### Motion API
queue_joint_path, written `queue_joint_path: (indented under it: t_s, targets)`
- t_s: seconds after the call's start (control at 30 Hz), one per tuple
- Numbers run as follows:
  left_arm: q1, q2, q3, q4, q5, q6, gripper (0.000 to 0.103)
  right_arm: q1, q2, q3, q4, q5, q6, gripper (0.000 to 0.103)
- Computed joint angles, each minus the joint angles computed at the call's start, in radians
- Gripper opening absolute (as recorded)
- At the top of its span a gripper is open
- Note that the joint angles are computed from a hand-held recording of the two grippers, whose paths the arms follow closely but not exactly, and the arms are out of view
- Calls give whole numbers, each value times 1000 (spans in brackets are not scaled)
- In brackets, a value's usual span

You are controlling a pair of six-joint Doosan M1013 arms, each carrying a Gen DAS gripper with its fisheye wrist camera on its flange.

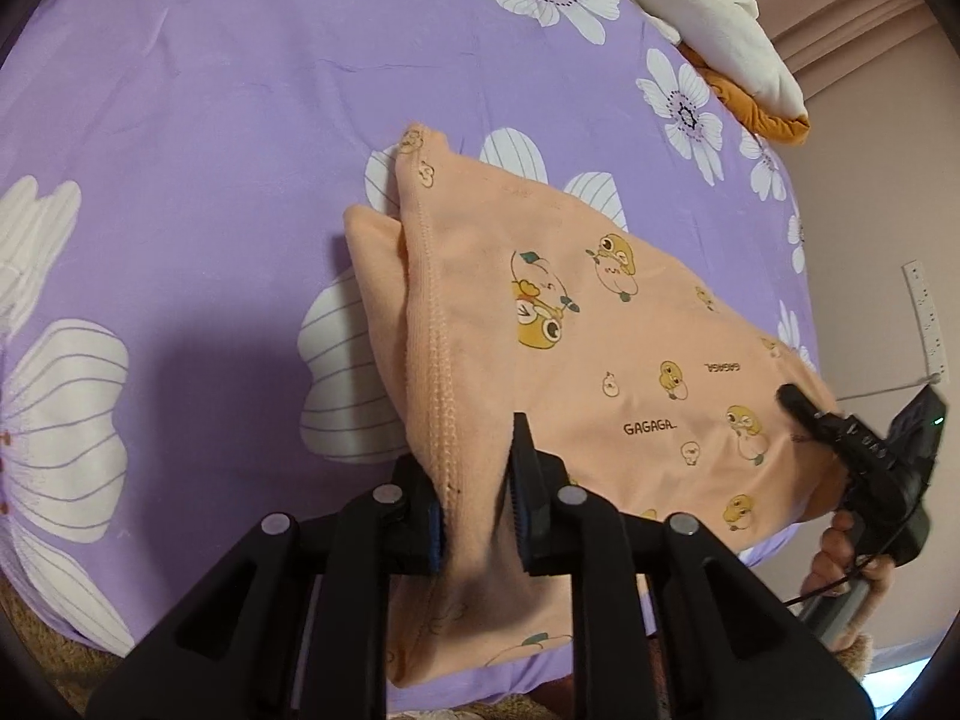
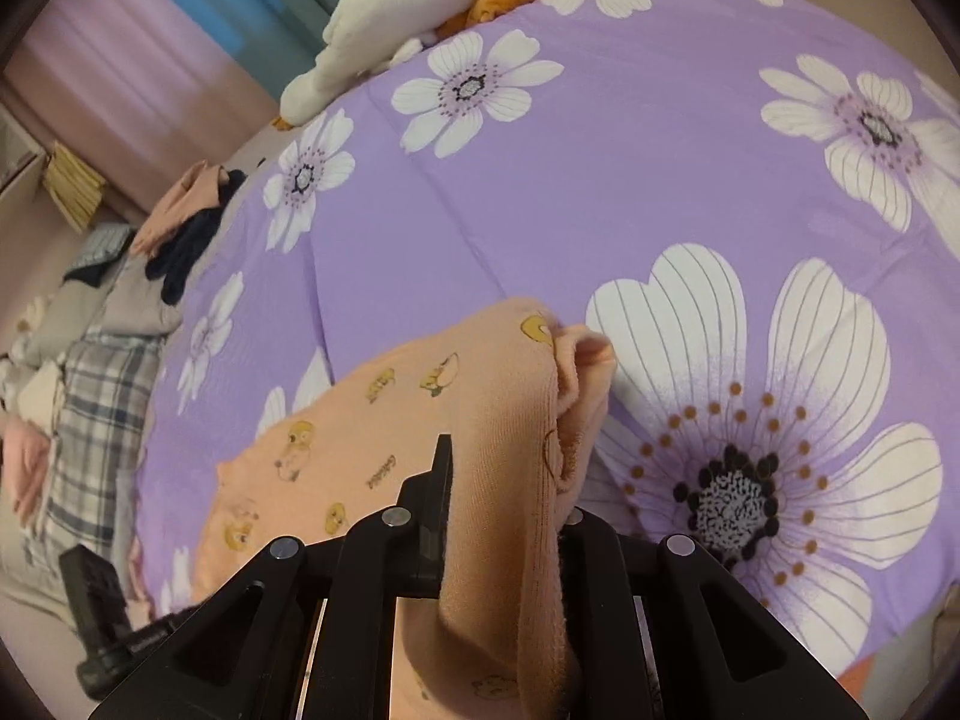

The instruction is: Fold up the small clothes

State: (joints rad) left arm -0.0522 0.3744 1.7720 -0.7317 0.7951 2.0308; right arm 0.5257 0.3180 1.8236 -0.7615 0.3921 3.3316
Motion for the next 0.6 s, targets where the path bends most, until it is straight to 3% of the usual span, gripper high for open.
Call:
queue_joint_path:
  t_s: [0.17,0.23,0.3,0.37,0.47,0.6]
  targets:
    - [-12,-31,16,94,-73,-47,27,29,19,-78,9,115,-138,16]
    - [-7,-44,25,107,-98,-53,33,45,31,-118,3,149,-194,16]
    - [-6,-60,36,131,-142,-65,48,60,46,-158,11,184,-265,17]
    - [-3,-79,52,168,-194,-81,54,77,66,-198,20,218,-331,17]
    - [11,-91,64,163,-215,-76,55,97,105,-259,66,231,-463,16]
    - [37,-98,74,136,-219,-65,57,111,179,-353,245,246,-705,17]
